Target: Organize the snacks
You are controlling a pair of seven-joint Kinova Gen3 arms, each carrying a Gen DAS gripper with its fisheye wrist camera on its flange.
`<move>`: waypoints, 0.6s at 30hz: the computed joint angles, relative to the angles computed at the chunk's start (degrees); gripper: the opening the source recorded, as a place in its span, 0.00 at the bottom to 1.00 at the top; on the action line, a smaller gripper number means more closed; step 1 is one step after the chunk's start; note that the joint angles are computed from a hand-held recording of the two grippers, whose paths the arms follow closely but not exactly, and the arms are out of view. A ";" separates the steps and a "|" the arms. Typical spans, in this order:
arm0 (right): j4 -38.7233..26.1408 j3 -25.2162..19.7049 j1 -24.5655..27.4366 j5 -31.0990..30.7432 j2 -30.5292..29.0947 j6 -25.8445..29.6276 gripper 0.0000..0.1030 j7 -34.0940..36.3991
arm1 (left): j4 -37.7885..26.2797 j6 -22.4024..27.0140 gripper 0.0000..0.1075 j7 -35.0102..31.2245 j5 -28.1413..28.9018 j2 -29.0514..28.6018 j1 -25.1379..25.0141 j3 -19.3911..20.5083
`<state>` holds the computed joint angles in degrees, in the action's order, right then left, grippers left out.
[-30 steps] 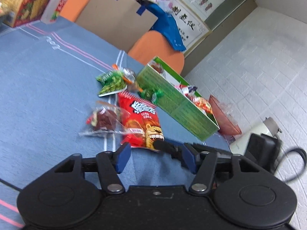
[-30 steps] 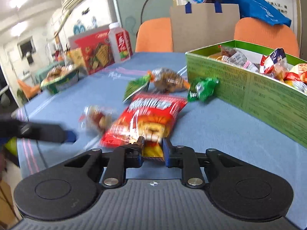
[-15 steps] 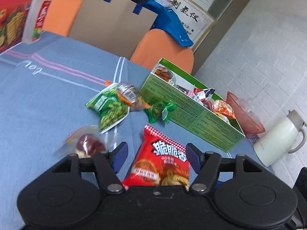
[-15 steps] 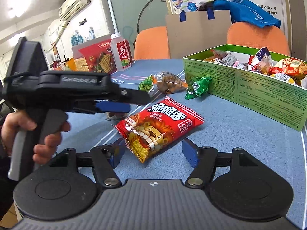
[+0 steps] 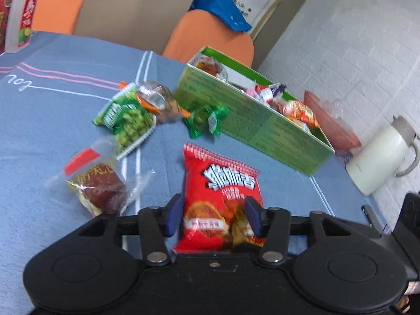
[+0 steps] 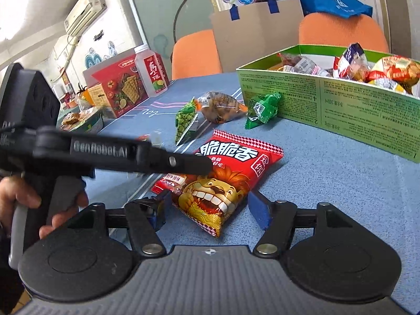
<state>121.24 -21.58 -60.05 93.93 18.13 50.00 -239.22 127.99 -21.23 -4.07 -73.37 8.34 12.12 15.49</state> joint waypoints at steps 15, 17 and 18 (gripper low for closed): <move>-0.08 1.23 -2.92 -2.66 -3.10 12.15 0.66 4.18 | -3.91 -1.81 0.76 -9.31 13.11 -1.46 1.85 0.74; -0.39 1.47 -1.75 -1.84 -3.80 12.93 0.66 5.31 | -6.50 -1.65 0.76 -9.44 12.92 -0.52 2.03 0.98; -0.58 1.60 -1.25 -1.44 -3.97 13.54 0.66 6.19 | -7.92 -1.67 0.76 -9.43 12.78 0.26 2.01 1.19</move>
